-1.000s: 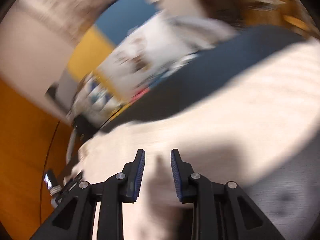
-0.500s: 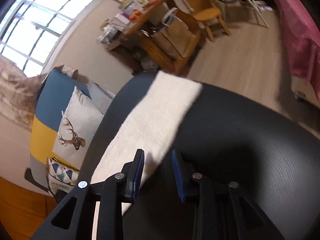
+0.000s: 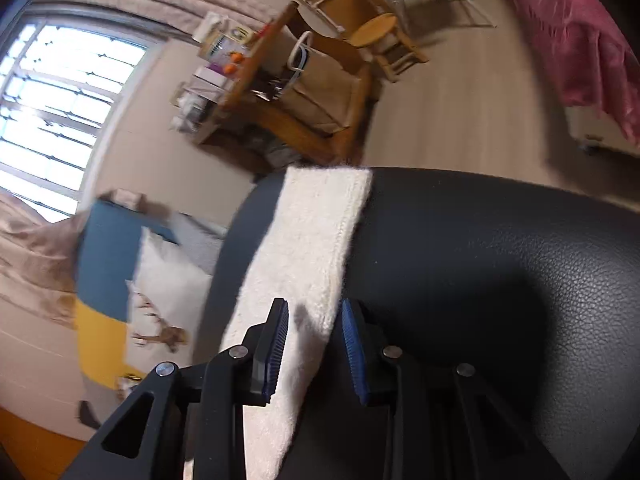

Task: Fold clothes
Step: 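Grasp the sweater sleeve cuff with the right tool and lift it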

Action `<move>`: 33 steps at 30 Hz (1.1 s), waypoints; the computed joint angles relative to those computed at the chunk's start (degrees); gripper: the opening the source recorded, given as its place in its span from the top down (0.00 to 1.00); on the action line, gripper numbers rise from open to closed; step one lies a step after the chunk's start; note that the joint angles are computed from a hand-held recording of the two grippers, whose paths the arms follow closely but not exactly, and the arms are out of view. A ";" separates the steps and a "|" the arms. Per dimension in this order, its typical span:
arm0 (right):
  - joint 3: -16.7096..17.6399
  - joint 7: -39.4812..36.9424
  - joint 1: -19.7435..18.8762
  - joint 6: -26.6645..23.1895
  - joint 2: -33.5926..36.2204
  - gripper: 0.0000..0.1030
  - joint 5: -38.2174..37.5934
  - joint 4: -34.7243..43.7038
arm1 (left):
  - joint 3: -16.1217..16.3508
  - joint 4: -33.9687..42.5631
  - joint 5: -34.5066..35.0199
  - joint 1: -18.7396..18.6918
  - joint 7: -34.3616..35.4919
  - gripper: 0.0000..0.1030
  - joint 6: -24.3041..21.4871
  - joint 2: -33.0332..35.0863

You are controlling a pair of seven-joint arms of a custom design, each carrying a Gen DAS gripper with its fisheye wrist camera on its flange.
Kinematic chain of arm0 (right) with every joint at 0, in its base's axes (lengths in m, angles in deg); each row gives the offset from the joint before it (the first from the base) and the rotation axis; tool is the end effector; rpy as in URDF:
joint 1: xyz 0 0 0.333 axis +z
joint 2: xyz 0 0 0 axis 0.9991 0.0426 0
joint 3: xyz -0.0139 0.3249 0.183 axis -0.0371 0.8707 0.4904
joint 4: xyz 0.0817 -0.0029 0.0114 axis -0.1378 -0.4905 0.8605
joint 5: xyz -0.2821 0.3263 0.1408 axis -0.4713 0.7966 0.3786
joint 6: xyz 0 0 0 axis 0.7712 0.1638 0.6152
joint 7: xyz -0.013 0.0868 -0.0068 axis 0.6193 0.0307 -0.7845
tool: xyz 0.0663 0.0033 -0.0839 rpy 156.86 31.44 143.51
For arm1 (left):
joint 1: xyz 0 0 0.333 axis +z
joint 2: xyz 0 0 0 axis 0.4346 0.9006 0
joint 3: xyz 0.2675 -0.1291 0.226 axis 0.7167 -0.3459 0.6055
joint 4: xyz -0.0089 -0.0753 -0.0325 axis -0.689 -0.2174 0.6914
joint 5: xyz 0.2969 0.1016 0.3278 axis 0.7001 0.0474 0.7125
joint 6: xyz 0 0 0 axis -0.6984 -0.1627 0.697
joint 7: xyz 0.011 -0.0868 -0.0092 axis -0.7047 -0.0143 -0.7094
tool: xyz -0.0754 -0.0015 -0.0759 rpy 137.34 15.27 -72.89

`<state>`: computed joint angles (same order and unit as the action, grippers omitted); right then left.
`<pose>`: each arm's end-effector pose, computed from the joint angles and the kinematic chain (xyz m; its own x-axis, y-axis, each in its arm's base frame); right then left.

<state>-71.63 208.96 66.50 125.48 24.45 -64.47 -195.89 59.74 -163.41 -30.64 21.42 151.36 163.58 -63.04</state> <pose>0.3555 -0.0855 0.4269 -0.7138 -0.1725 -0.6788 0.0445 0.9561 -0.2897 0.5374 -0.0185 0.4440 -0.3956 -0.9183 -0.0168 -0.7367 0.3282 -0.5912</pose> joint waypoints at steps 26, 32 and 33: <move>-8.70 -1.88 20.08 22.23 1.20 0.92 -1.49 2.43 | 0.50 0.89 -4.94 0.07 3.61 0.00 -1.59 0.27; -12.36 -4.72 32.93 25.13 7.41 0.92 -3.85 11.63 | 1.06 1.46 -8.26 0.13 5.58 0.00 -3.08 0.21; -13.44 -4.50 35.49 25.65 8.98 0.92 -4.89 13.36 | 1.29 1.66 -9.35 0.15 6.28 0.00 -3.68 0.19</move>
<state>-85.07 204.46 101.99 151.13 33.43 -69.36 -182.53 61.04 -161.75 -39.99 21.57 157.64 159.90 -62.85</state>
